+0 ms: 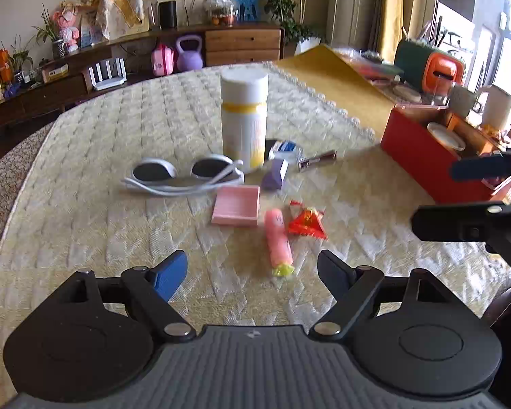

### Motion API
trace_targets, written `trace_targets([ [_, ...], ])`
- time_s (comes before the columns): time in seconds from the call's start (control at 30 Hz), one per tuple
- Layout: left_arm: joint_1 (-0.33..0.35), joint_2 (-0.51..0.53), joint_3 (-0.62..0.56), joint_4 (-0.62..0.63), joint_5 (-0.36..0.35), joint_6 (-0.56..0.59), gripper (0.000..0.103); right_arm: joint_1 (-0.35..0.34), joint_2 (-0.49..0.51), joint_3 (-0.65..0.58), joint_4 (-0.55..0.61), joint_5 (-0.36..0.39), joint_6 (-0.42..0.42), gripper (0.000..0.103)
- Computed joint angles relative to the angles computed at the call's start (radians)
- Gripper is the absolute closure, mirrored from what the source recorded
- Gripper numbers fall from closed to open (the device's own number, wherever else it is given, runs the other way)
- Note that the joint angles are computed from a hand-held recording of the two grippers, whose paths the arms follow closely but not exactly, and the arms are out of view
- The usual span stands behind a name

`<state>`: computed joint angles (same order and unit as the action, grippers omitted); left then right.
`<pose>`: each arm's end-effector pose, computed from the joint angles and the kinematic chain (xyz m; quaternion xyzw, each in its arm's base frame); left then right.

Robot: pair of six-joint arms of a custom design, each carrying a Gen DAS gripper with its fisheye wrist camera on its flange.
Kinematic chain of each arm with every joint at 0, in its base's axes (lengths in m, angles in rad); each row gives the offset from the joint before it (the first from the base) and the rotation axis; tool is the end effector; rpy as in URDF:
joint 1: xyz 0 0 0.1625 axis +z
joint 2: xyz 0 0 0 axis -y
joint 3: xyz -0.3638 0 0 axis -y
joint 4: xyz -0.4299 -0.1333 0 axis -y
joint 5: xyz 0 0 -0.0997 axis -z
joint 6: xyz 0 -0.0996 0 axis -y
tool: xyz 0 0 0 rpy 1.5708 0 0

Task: Organize rigid objects
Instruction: 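Withdraw both grippers from the red box toward the remaining items, then grasp the red candy wrapper with the right gripper while the left gripper grasps the pink cylinder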

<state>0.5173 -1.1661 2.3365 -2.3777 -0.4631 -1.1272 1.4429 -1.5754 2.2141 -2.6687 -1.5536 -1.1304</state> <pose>-0.2274 -0.3853 0.0240 0.0642 0.8394 -0.3877 0.3754 0.0731 -0.4903 0.2249 0.4696 -0.8530 0.1889 0.1272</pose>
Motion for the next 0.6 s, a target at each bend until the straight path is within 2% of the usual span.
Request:
trace_targets([
  [0.23, 0.019, 0.049, -0.001, -0.086, 0.015, 0.055, 0.019, 0.034, 0.103, -0.055, 0.001, -0.048, -0.013, 0.005],
  [0.33, 0.022, 0.069, -0.003, -0.121, 0.026, 0.082, 0.019, 0.044, 0.146, -0.083, 0.02, -0.08, -0.019, 0.013],
  [0.6, 0.041, 0.12, -0.019, -0.202, 0.039, 0.148, 0.02, 0.061, 0.218, -0.133, 0.06, -0.114, -0.027, 0.024],
])
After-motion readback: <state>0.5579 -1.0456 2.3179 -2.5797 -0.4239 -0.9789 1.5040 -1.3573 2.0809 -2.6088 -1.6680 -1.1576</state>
